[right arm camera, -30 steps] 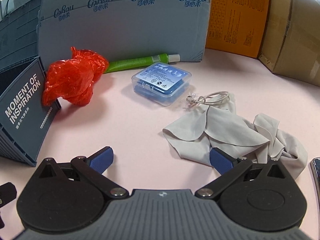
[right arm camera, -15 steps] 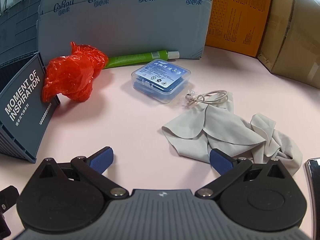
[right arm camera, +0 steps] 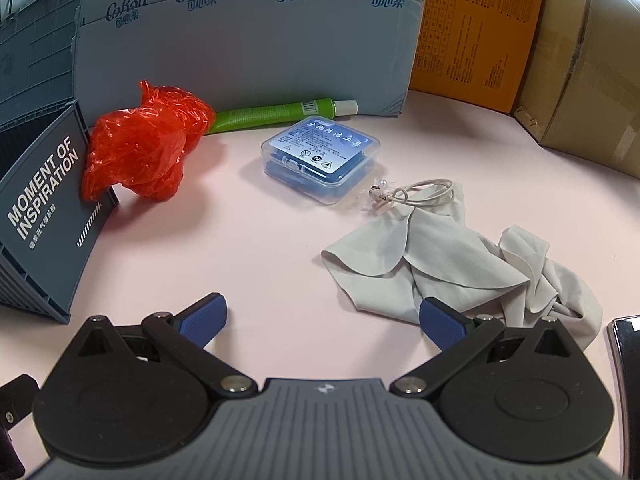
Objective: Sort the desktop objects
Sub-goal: 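Move the open right gripper toward the red plastic bag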
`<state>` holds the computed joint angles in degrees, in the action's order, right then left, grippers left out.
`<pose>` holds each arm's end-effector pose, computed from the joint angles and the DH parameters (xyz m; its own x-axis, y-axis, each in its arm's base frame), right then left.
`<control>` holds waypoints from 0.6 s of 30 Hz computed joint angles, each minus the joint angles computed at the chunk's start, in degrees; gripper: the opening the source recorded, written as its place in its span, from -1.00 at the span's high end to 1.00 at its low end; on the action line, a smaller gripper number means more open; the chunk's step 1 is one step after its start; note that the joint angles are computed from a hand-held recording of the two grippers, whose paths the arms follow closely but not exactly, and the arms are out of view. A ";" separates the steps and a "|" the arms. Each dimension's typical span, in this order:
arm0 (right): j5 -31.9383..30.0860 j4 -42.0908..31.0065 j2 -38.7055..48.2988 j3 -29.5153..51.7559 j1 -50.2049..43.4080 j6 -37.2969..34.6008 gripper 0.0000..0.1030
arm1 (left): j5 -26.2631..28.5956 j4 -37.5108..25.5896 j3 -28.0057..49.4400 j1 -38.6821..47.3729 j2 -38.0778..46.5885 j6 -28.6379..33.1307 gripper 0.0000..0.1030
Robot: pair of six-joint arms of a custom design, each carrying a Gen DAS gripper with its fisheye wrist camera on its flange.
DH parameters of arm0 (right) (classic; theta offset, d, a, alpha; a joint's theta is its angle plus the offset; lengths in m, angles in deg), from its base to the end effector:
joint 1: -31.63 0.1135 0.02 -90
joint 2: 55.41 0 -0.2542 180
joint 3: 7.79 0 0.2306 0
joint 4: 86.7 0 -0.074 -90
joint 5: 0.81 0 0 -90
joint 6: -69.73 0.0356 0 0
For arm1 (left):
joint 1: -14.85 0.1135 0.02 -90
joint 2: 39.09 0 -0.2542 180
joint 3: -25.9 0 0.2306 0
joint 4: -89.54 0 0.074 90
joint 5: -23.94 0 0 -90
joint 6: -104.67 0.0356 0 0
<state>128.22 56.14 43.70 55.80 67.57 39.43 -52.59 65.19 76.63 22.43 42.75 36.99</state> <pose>0.2384 0.1451 0.1335 -0.6526 0.3553 -0.6693 0.5139 0.8566 -0.0463 0.2419 0.0238 0.1565 -0.7544 0.2722 -0.5974 0.3125 0.9492 0.0378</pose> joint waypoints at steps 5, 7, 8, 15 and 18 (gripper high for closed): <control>-0.69 0.84 -0.60 -0.80 -0.27 0.38 -1.00 | -0.16 0.05 -0.07 -0.27 0.00 0.01 -0.81; -0.70 0.73 -0.52 -0.66 -0.27 0.39 -1.00 | -0.20 0.06 -0.10 -0.30 -0.02 0.01 -0.81; -0.69 0.65 -0.44 -0.56 -0.27 0.36 -1.00 | -0.19 0.04 -0.10 -0.28 -0.04 -0.06 -0.81; -0.72 0.91 -0.49 -0.74 -0.35 0.25 -1.00 | -0.57 -0.07 -0.06 -0.29 0.04 -0.35 -0.81; -0.75 1.11 -0.54 -0.92 -0.37 0.31 -1.00 | -0.62 -0.09 -0.12 -0.26 0.00 -0.47 -0.81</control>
